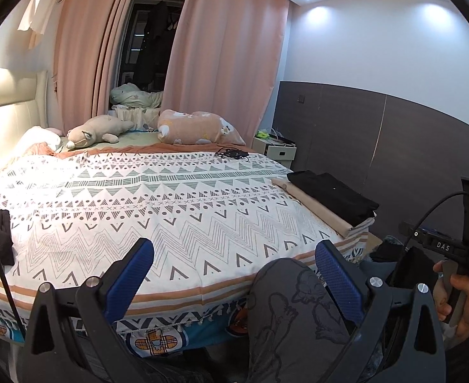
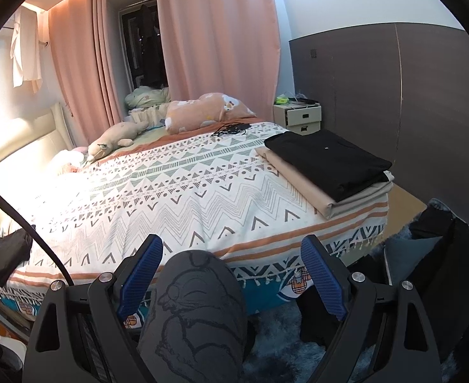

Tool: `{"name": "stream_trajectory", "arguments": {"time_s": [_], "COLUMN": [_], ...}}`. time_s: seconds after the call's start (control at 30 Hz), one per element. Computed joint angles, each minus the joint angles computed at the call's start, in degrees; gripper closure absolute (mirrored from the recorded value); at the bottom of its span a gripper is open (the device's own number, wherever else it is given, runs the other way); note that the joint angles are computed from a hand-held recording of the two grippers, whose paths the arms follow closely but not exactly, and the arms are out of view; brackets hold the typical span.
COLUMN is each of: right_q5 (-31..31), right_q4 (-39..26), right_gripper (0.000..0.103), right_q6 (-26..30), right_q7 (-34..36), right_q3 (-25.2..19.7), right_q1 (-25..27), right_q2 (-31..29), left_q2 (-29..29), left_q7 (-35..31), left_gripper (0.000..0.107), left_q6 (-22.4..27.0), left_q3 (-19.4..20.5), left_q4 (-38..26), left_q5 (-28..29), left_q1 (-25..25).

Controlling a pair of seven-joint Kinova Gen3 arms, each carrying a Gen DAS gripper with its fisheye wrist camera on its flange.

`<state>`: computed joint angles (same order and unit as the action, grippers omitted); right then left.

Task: Fold large clothes

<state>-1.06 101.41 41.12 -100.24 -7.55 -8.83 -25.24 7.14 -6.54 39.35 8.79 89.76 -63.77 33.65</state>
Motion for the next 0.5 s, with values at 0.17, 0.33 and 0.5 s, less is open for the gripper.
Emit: {"name": "stream_trajectory", "arguments": {"time_s": [0.17,0.33,0.5], "right_q5": [-0.1,0.2,0.5], "right_q4": [0.1,0.4,0.3], "right_gripper": [0.015,0.015,0.015], "right_q6": [-0.2,-0.3,-0.4], "right_q7": [-0.1,-0.7,-1.5], "right_q3": [0.0,-0.6,-0.9], "right_q1": [-0.2,0.1,0.5], "right_q2": [0.0,0.0,-0.1], "left_q2": [-0.5,-0.6,-0.7], "left_q7": [0.9,2.1,3.7], "left_gripper": [0.005,0.005,0.005], "left_q6": [-0.3,0.3,1.4], "left_q3": [0.0,0.3,0.7], "left_q4": [0.8,1.1,1.6], "left_q5": [0.1,-1.0,-3.0], "left_q1": [-0.3,-0.2,0.3]}}
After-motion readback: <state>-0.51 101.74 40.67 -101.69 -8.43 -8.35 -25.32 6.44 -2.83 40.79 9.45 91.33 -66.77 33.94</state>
